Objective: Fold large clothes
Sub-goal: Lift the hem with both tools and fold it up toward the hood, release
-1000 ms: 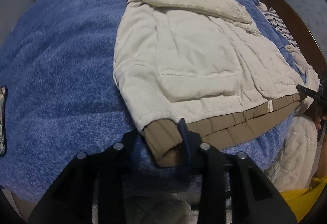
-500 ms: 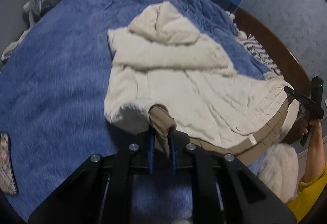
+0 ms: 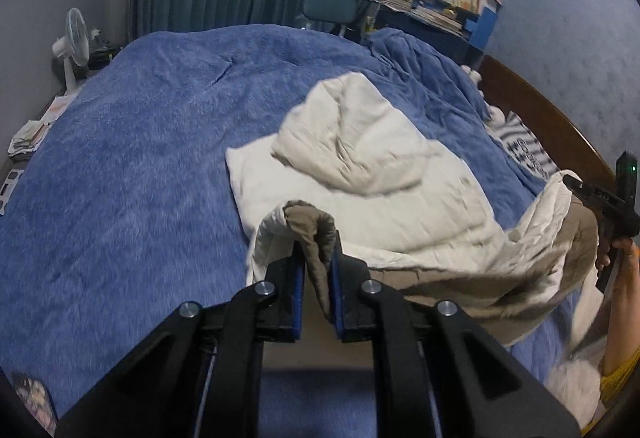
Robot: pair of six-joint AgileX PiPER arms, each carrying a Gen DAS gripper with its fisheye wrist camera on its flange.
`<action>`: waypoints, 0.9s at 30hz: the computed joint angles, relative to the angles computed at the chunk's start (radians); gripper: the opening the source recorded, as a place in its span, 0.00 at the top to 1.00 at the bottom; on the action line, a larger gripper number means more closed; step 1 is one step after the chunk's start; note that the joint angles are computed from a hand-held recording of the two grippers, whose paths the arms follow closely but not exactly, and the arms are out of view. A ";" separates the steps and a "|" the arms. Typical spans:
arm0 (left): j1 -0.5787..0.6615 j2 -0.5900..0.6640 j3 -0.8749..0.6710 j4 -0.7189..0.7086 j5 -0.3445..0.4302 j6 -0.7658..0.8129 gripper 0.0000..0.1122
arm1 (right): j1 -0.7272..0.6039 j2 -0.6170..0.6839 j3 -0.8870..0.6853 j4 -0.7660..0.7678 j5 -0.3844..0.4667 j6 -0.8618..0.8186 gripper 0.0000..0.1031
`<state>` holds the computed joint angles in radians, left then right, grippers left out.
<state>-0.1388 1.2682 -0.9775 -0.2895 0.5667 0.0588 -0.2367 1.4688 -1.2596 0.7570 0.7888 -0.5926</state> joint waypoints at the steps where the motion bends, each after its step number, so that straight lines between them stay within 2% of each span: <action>1: 0.028 0.050 -0.039 -0.035 -0.001 0.040 0.92 | 0.016 0.039 -0.040 -0.015 -0.012 0.025 0.91; 6: 0.097 0.271 -0.246 -0.087 0.021 0.105 0.92 | 0.094 0.275 -0.298 -0.156 -0.059 0.217 0.91; 9: 0.098 0.423 -0.422 -0.046 0.051 0.048 0.92 | 0.132 0.420 -0.470 -0.268 -0.053 0.360 0.91; 13: 0.066 0.609 -0.656 0.100 0.104 -0.084 0.92 | 0.171 0.608 -0.697 -0.413 -0.012 0.541 0.91; 16: 0.062 0.734 -0.815 0.139 0.165 -0.135 0.92 | 0.177 0.744 -0.864 -0.468 0.043 0.650 0.91; 19: 0.056 0.875 -0.983 0.176 0.237 -0.180 0.89 | 0.174 0.832 -0.954 -0.491 0.076 0.703 0.91; 21: 0.061 0.928 -1.031 0.166 0.255 -0.200 0.89 | 0.182 0.878 -0.999 -0.521 0.094 0.724 0.90; 24: 0.073 0.939 -1.006 0.118 0.215 -0.217 0.86 | 0.214 0.896 -1.000 -0.602 0.081 0.745 0.89; 26: 0.087 0.918 -0.962 0.056 0.188 -0.200 0.67 | 0.217 0.885 -0.980 -0.593 0.072 0.731 0.80; 27: 0.089 0.910 -0.949 0.040 0.182 -0.196 0.64 | 0.212 0.880 -0.977 -0.558 0.081 0.699 0.74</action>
